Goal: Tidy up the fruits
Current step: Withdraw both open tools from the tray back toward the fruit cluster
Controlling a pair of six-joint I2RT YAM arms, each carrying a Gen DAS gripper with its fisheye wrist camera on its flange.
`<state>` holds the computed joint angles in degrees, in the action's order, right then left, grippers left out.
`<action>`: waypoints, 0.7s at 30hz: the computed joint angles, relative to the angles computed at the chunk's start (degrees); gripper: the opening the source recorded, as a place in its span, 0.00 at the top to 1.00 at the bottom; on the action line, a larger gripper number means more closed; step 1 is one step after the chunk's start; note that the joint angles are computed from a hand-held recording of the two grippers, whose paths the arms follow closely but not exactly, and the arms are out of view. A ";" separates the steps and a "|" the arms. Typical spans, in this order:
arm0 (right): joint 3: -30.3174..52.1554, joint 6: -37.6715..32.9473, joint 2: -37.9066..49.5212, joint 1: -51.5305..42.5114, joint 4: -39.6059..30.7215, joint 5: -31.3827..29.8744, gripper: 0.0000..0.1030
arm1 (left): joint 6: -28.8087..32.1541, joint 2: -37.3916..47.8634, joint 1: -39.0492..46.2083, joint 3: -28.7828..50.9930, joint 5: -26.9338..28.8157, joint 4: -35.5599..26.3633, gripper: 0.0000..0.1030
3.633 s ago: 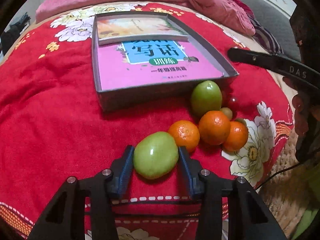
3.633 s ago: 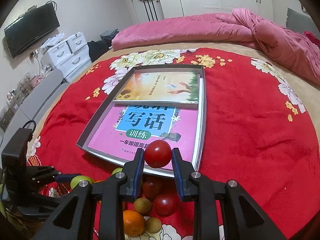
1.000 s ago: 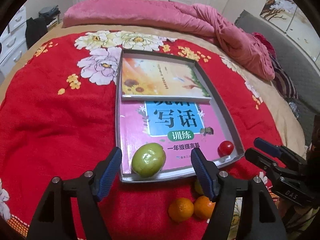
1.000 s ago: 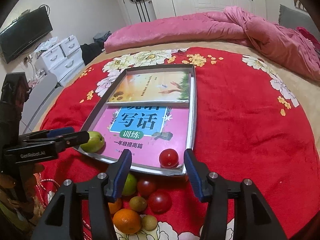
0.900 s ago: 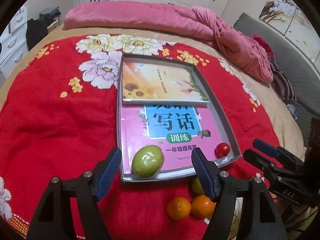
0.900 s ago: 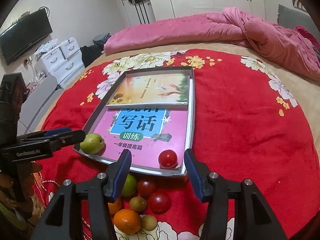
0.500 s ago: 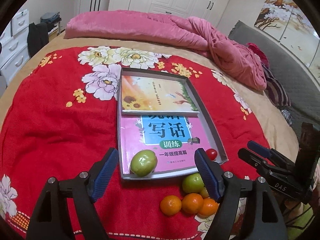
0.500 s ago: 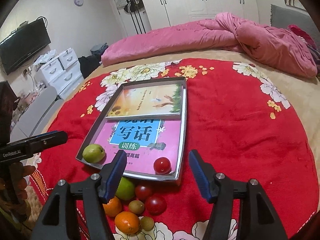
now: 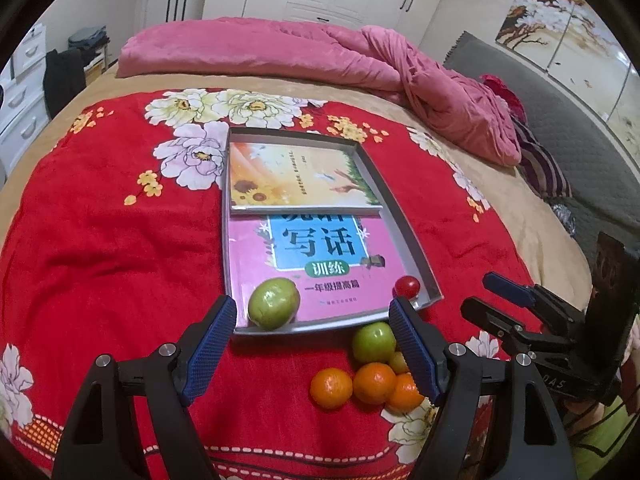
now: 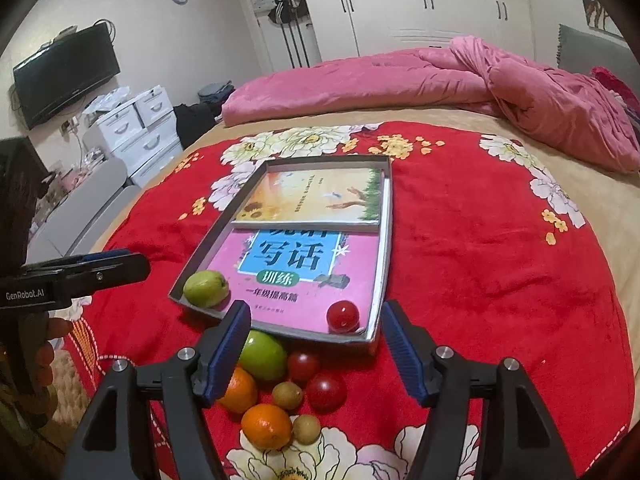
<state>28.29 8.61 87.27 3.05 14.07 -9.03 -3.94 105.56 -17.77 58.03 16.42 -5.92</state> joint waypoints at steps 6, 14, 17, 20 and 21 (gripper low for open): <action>-1.94 -0.57 -1.34 1.88 -0.40 0.20 0.35 | 1.44 -0.51 -0.43 -1.57 -0.11 -0.73 0.23; -3.69 -0.92 -2.58 4.58 -0.62 1.07 0.35 | 2.71 -0.95 -1.05 -3.66 -1.26 -0.82 0.22; -4.12 -1.21 -2.92 5.47 -0.80 1.28 0.35 | 3.61 -1.57 -1.50 -4.76 -2.31 -0.32 0.23; -4.60 -1.67 -3.20 6.22 -0.91 1.65 0.35 | 4.24 -1.61 -1.72 -5.26 -2.56 -0.44 0.22; -4.86 -1.77 -3.38 6.45 -0.89 1.79 0.35 | 4.49 -1.44 -1.75 -5.37 -2.45 -0.72 0.22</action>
